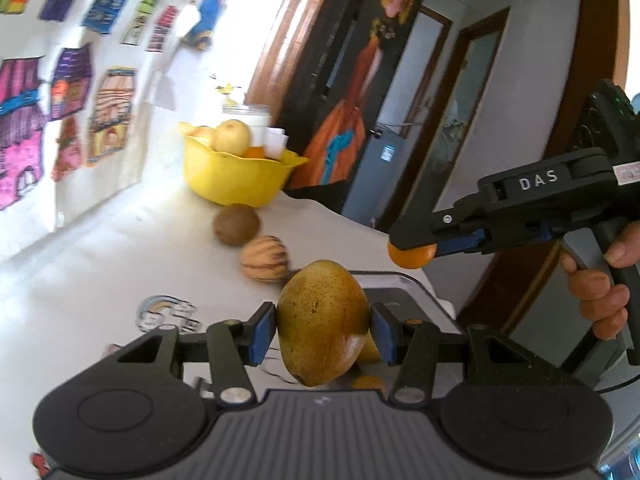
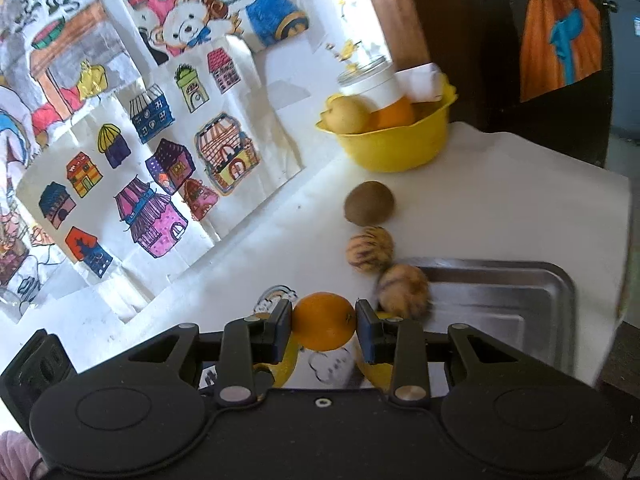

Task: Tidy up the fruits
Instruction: 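Carry the mango and orange onto the metal tray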

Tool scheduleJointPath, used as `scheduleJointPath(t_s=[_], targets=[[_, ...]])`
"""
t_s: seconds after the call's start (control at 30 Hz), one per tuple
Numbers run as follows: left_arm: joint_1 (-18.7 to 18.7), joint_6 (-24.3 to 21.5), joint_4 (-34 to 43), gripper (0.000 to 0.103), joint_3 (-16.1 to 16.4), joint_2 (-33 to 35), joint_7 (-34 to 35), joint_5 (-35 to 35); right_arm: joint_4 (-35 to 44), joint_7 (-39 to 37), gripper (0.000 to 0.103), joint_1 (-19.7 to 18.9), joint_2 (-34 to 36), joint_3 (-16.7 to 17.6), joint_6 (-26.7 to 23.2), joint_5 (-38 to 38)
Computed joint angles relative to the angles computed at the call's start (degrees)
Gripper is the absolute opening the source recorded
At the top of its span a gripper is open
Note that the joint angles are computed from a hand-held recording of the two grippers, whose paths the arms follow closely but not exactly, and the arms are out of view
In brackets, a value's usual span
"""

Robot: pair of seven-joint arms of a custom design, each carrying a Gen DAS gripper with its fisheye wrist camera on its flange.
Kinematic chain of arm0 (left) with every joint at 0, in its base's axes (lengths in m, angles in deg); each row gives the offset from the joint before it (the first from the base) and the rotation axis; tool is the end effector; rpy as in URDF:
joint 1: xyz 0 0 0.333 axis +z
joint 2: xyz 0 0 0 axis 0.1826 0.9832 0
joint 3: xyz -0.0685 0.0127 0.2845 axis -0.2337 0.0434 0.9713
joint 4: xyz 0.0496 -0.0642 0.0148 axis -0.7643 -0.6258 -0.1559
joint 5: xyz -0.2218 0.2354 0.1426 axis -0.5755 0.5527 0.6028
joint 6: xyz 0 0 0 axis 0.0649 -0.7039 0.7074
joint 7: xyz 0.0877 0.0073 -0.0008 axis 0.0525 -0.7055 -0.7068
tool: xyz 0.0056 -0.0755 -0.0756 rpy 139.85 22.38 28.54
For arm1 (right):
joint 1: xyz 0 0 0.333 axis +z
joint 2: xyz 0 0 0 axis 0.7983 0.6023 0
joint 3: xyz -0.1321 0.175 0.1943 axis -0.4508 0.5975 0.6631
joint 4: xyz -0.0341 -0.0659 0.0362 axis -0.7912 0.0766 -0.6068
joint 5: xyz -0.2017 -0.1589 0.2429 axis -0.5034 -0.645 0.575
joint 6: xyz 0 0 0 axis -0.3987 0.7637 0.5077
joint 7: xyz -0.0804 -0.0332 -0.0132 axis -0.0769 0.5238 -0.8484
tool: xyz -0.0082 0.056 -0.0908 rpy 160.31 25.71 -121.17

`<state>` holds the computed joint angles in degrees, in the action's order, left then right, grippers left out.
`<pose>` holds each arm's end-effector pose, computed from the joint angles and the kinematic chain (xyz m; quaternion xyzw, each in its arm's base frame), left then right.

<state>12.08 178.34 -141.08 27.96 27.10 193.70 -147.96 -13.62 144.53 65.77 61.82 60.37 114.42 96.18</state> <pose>0.6172 -0.0995 0.4970 -0.4322 0.7250 -0.5283 0.0924 0.6089 0.1957 0.5903 -0.6169 0.6681 -0.1186 0.3988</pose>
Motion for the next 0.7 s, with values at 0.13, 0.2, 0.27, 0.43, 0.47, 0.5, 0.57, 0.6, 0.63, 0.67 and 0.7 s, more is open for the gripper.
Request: scheduleJointPath(t_s=[0.13,0.2,0.27,0.43,0.47,0.5,0.57,0.6,0.63,0.67,0.7], targets=[[-0.88,-1.23,-2.98,0.055,-0.28,-2.41,0.69,-0.12,-8.42,0.47,0.036,-0.24,-5.91,-0.81,2.6,-0.2],[-1.69,-1.33,-3.95,0.055,-0.18,-3.05,0.55,0.24,-12.43,0.56,0.036,-0.34,-8.71,-1.24,3.85,0.5],[-2.53,-1.31,-4.51,0.055,-0.07,-3.29,-0.02,1.03,-16.56,0.55,0.036,-0.33,-11.6,-1.77,5.2,1.56],[-4.35,-0.85,-5.72,0.055,-0.11,-3.72,-1.49,2.98,-24.52,2.26,0.036,0.41,-16.66,-3.28,8.03,-0.11],[-4.68,-0.83,-5.31,0.055,-0.11,-3.34,-2.27,3.8,-26.23,2.16,0.036,0.64,-17.43,-3.61,9.17,0.48],[-4.95,-0.75,-5.34,0.055,-0.2,-3.26,-2.8,4.35,-27.64,2.05,0.036,0.93,-17.99,-3.95,10.21,1.36],[-5.47,-0.66,-5.06,0.055,-0.39,-2.82,-3.95,5.82,-30.33,0.77,0.036,1.81,-18.71,-4.84,12.58,4.78],[-5.68,-0.5,-5.03,0.055,-0.49,-2.7,-4.39,6.49,-31.5,0.16,0.036,2.22,-18.9,-5.26,13.55,6.42],[-5.92,-0.34,-5.02,0.055,-0.59,-2.56,-4.79,7.34,-32.49,-0.25,0.036,2.53,-19.02,-5.55,14.48,7.48],[-6.12,-0.21,-4.94,0.055,-0.65,-2.42,-5.34,8.26,-33.42,-0.27,0.036,2.7,-19.07,-5.72,15.27,7.98],[-6.32,-0.05,-4.71,0.055,-0.69,-2.14,-6.02,9.31,-34.16,-0.29,0.036,2.83,-19.07,-5.89,15.75,8.32]])
